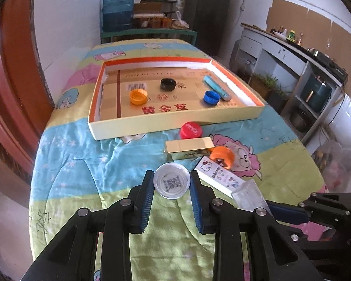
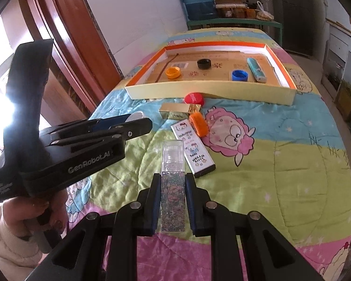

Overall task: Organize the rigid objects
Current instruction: 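Carry the white cap with the left tool while the right tool carries the glitter tube to the tray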

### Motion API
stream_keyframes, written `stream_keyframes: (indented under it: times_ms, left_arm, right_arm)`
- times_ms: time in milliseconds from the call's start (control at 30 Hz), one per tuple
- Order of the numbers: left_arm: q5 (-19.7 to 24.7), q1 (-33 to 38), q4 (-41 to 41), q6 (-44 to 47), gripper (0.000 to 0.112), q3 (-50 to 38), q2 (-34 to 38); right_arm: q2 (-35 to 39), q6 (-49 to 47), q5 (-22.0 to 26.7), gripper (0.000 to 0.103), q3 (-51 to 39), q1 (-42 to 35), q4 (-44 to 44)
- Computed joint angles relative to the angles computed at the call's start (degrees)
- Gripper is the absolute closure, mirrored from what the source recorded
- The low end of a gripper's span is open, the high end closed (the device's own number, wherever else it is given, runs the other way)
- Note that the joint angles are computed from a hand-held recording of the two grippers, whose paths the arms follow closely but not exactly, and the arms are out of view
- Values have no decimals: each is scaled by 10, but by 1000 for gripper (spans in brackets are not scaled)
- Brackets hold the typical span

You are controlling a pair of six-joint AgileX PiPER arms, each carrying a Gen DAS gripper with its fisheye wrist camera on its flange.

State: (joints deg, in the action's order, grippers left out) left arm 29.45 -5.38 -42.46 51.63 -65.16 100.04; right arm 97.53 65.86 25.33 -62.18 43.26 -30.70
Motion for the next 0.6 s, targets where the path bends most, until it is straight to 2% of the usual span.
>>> stream_keyframes:
  times_ms: [367,600]
  left_arm:
    - [21,5,-15,-10,82,-11,-24]
    - [26,9,3,-52,82,-40,-21]
  right_arm:
    - [-11,-7,33,83,-31,-4,-14]
    - [-5,-33,48,83,-62,-18,-11]
